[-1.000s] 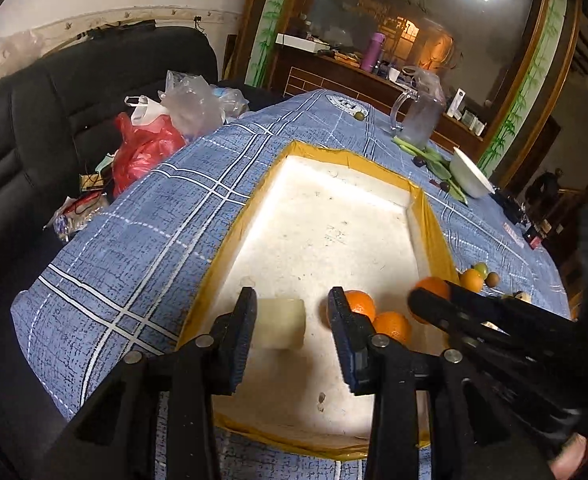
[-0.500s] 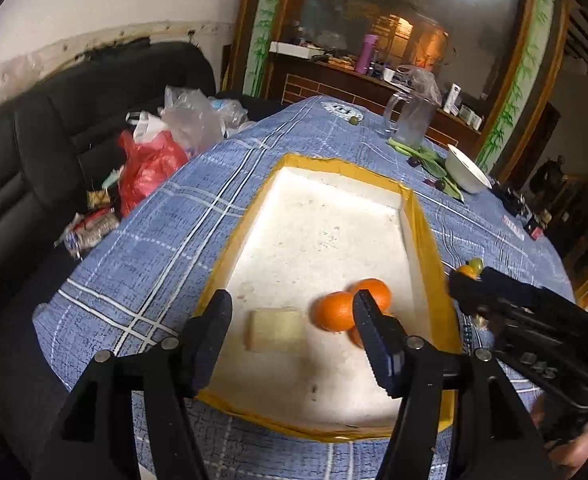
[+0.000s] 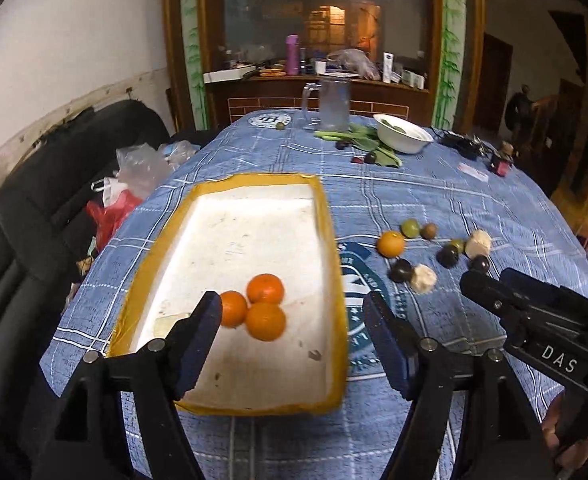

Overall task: Organize fruits
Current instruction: 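Move both tools back from the tray to the fruit pile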

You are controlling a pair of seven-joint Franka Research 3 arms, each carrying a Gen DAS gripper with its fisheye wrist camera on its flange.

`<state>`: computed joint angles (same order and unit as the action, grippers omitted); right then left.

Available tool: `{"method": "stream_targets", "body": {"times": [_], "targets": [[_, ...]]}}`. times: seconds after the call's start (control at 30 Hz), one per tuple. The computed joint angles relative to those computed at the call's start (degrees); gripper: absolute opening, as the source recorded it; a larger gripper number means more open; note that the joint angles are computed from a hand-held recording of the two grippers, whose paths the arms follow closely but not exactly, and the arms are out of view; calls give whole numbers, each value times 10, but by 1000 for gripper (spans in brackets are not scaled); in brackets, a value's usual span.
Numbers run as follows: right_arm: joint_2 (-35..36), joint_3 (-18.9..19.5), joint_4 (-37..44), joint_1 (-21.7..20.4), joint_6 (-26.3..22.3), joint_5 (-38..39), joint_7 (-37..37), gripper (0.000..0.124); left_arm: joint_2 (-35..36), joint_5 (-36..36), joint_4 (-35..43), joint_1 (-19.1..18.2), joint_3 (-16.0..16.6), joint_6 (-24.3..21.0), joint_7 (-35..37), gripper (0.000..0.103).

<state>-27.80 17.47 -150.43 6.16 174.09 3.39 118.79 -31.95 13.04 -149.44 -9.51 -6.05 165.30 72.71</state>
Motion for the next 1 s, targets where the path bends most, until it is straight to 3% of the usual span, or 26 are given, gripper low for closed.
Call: {"method": "stream_targets", "body": {"times": [0.47,0.6,0.77,0.9,1.0], "targets": [[-53,-32,-56,16,18,43,-29,71,2,19,11,-14,-28,-27,-15,75],[-58,-46,-65,12,13,54,-39,71,17,-2,19,-36,-9,-34,3,75],[-71,-42,-78,-38,-18,41,-41,71,41,-17,28,-34,-6,-31,5,75],[-53,-71,-73,-40,-37,41,-57,71,73,-78,39,-87,33,-19,58,75],[-16,-97,-47,-24,-46,45,-87,71,98,-115,56,-106,41,-19,96,75]]}}
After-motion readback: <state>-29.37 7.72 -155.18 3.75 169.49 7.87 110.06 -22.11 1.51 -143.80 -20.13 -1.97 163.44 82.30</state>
